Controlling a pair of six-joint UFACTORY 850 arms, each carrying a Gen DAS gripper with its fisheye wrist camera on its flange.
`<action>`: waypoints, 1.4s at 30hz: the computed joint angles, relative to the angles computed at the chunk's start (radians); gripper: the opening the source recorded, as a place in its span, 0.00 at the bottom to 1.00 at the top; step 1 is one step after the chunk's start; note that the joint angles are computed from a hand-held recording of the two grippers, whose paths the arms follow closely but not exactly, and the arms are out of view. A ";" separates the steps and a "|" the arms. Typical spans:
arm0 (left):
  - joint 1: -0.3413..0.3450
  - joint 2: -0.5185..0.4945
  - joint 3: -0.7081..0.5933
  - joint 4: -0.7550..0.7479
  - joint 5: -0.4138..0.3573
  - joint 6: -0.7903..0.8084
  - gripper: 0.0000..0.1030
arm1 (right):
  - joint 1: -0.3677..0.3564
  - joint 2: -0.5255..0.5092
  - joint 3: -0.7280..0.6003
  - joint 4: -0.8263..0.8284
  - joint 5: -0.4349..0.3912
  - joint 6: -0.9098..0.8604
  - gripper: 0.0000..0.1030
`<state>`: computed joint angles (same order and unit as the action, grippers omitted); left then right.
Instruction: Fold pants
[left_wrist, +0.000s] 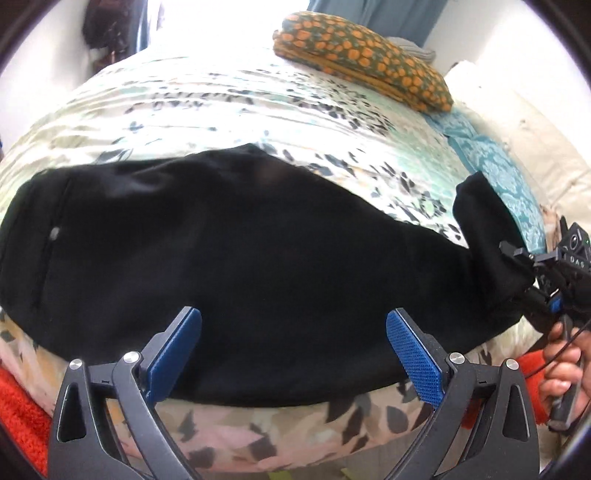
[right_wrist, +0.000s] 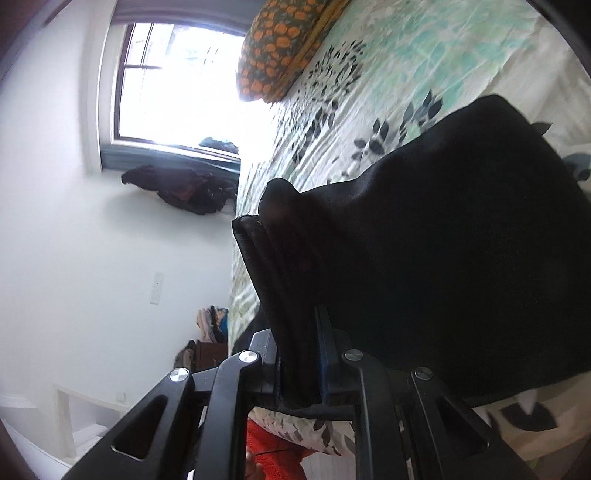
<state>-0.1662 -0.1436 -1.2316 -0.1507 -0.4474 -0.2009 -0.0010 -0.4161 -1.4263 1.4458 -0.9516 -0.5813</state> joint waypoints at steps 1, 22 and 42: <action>0.014 0.003 0.009 -0.009 -0.006 0.001 0.98 | 0.031 -0.007 -0.010 -0.035 0.026 0.009 0.14; -0.059 -0.032 -0.074 -0.295 -0.017 0.383 0.98 | 0.128 0.198 0.133 -0.470 0.280 -0.132 0.81; -0.165 -0.270 -0.310 0.079 -0.195 0.027 0.06 | 0.031 0.242 0.205 -0.249 0.324 -0.229 0.81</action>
<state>-0.3316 -0.4138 -1.5413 -0.0714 -0.6422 -0.1735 0.0299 -0.1737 -1.2210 1.1972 -0.6272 -0.8098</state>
